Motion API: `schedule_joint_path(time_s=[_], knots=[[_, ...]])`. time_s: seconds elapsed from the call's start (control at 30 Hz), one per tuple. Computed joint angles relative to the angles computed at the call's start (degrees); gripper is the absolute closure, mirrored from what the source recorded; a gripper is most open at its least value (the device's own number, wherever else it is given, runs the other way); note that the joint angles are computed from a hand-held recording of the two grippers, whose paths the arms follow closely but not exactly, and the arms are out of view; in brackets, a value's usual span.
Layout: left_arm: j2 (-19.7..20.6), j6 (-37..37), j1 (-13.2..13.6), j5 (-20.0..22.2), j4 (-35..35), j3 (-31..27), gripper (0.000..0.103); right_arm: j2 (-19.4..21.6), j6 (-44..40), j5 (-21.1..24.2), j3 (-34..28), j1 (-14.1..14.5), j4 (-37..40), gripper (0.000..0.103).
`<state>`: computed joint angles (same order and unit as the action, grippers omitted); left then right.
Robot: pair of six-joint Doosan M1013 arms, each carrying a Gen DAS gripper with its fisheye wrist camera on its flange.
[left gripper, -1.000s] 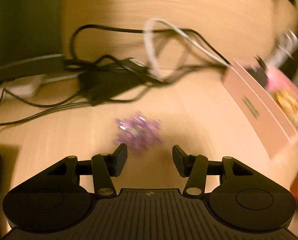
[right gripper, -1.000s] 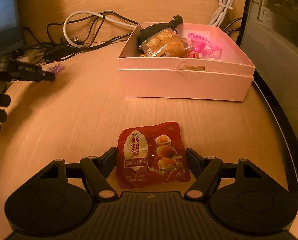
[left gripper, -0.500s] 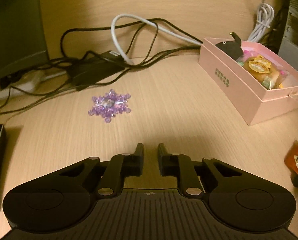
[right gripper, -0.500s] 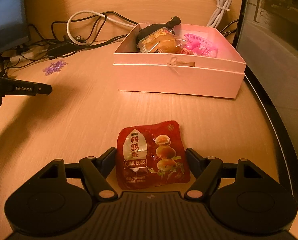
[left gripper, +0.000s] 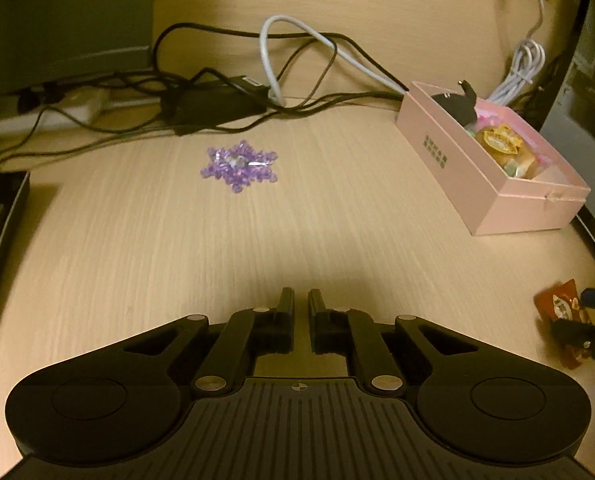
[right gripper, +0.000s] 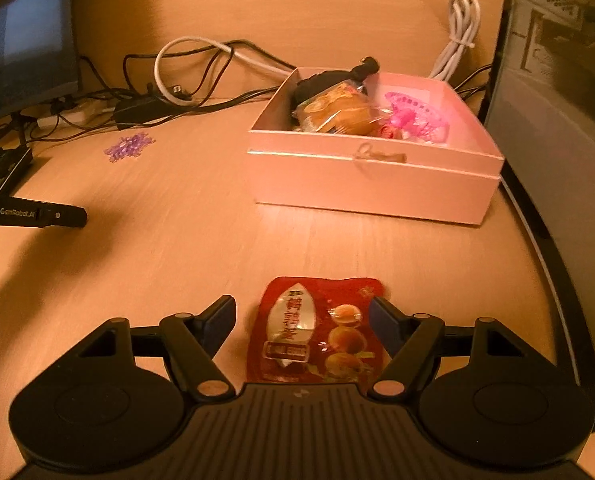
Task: Organize objects
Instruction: 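Grasp the purple star bead cluster with the left tool while the right holds the packet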
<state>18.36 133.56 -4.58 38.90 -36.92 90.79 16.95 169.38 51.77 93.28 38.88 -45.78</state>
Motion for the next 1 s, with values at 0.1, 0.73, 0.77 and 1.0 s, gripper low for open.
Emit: schedule_joint_path(time_s=[0.1, 0.73, 0.77, 1.0], knots=[[0.2, 2.0, 0.0, 0.4, -0.3, -0.2, 0.093, 0.5, -1.1, 0.1, -0.5, -0.1, 0.3, 0.019], [1.0, 7.7, -2.1, 5.7, 1.0, -1.6, 0.012, 2.5, -1.3, 2.5, -2.3, -0.8, 3.1, 0.002], [1.4, 8.3, -1.5, 6.4, -1.5, -2.1, 0.013, 2.5, -1.3, 2.6, -2.3, -0.7, 3.1, 0.002], [4.6, -1.6, -1.8, -8.5, 4.8, -5.9, 0.014, 2.7, -1.2, 3.8, -2.8, -0.5, 3.6, 0.002]])
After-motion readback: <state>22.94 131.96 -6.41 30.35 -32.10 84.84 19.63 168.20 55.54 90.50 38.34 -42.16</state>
